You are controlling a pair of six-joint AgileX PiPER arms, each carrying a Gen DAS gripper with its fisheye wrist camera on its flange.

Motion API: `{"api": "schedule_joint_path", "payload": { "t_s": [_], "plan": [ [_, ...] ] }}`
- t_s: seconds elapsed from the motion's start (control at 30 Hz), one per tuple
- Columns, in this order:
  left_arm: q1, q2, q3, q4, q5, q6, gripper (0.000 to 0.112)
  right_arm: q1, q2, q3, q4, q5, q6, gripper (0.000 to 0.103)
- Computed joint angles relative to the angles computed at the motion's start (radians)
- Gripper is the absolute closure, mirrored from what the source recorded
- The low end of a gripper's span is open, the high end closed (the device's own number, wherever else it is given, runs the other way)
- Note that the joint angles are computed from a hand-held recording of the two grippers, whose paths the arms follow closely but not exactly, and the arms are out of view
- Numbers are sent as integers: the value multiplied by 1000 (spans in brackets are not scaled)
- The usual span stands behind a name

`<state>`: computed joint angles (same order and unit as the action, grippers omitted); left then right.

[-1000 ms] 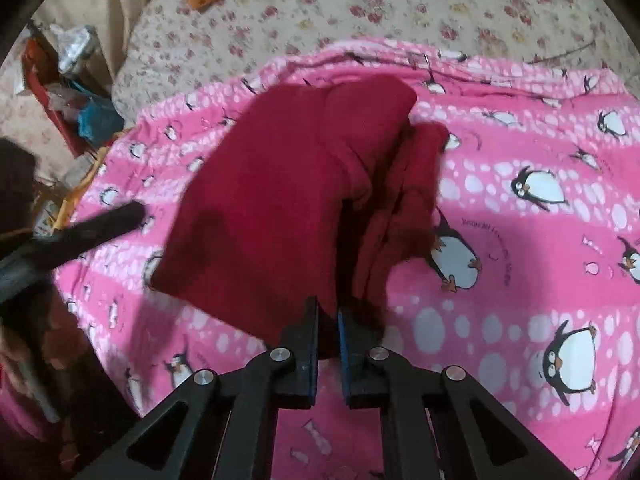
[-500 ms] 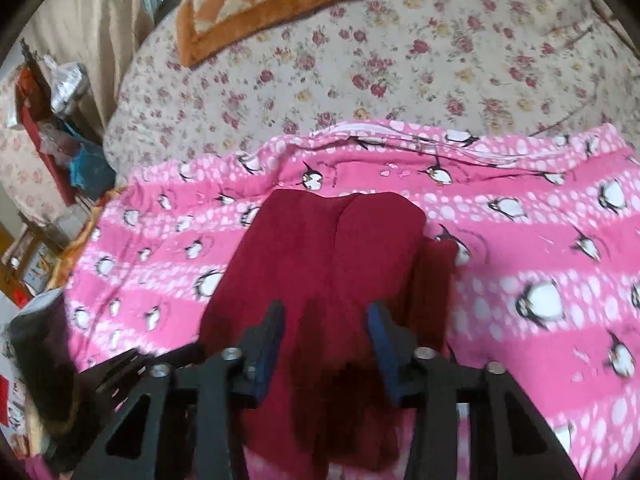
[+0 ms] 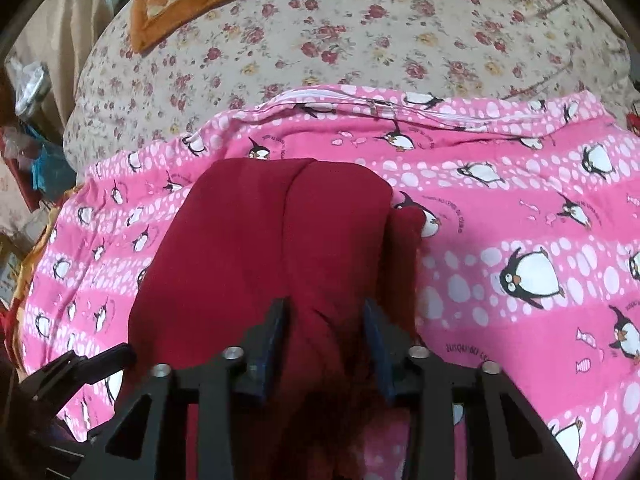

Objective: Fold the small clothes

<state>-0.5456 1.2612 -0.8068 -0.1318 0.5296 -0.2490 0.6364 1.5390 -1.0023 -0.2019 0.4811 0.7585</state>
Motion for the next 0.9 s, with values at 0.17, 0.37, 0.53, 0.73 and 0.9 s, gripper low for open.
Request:
{"api": "schedule_joint_path", "payload": {
  "t_s": [0.17, 0.37, 0.53, 0.73, 0.9],
  "plan": [
    [35, -8, -4, -51, 16, 43, 42, -8, -14, 32, 25, -32, 1, 51],
    [47, -11, 4, -81, 15, 58, 42, 10, -31, 4, 37, -23, -27, 51],
    [52, -55, 5, -100, 39, 77, 42, 22, -28, 5, 74, -6, -110, 82],
    [129, -56, -10, -265, 25, 239, 42, 61, -67, 66, -45, -13, 16, 85],
    [235, -5, -11, -479, 40, 447, 42, 24, -84, 58, 56, -21, -65, 65]
  ]
}}
